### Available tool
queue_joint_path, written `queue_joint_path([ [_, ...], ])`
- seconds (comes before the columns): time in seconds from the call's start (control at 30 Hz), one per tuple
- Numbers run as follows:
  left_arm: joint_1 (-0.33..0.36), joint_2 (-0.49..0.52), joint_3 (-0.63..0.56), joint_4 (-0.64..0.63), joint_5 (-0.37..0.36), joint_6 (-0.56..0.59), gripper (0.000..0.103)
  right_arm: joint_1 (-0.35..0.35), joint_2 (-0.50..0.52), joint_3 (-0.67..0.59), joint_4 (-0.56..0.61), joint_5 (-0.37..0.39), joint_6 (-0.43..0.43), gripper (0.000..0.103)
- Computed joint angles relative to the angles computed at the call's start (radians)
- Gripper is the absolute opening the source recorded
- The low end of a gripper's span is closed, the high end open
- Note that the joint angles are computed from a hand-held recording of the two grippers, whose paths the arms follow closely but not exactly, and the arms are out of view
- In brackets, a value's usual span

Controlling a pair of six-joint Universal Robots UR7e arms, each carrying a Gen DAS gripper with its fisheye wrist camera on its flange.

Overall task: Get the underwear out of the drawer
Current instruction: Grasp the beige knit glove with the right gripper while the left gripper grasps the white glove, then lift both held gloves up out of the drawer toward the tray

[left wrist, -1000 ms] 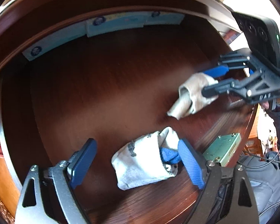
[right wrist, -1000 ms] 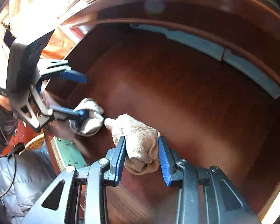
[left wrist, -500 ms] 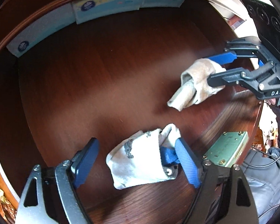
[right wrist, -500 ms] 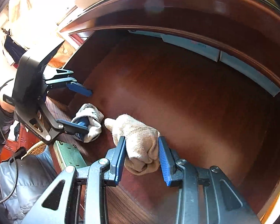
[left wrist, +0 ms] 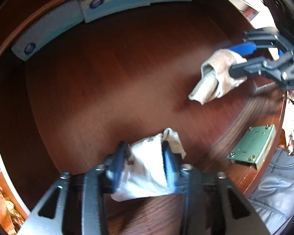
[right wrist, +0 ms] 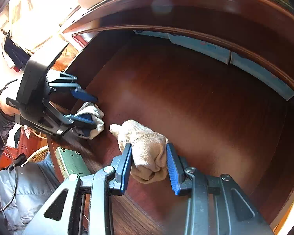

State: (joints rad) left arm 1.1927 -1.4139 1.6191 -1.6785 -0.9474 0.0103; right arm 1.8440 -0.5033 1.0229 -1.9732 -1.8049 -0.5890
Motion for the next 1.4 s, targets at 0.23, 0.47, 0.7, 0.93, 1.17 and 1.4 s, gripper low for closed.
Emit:
queue_joint_path([
  [0.23, -0.033, -0.075, 0.135, -0.194, 0.054, 0.068, 0.021, 0.001, -0.037, 0.069, -0.101, 0.01, -0.013, 0.036],
  [0.47, -0.065, -0.143, 0.255, -0.412, 0.091, 0.117, 0.019, -0.002, -0.077, 0.138, -0.198, 0.037, -0.049, 0.036],
  [0.7, -0.094, -0.198, 0.332, -0.578, 0.148, 0.18, 0.019, -0.005, -0.114, 0.194, -0.281, 0.058, -0.079, 0.036],
  [0.93, -0.095, -0.274, 0.387, -0.707, 0.182, 0.26, 0.019, -0.019, -0.15, 0.233, -0.327, 0.098, -0.097, 0.036],
  [1.17, -0.108, -0.277, 0.415, -0.822, 0.225, 0.307, 0.019, -0.024, -0.215, 0.336, -0.441, 0.13, -0.14, 0.036],
  [1.4, -0.119, -0.261, 0.436, -0.932, 0.25, 0.343, 0.019, -0.041, -0.268, 0.399, -0.517, 0.188, -0.165, 0.036],
])
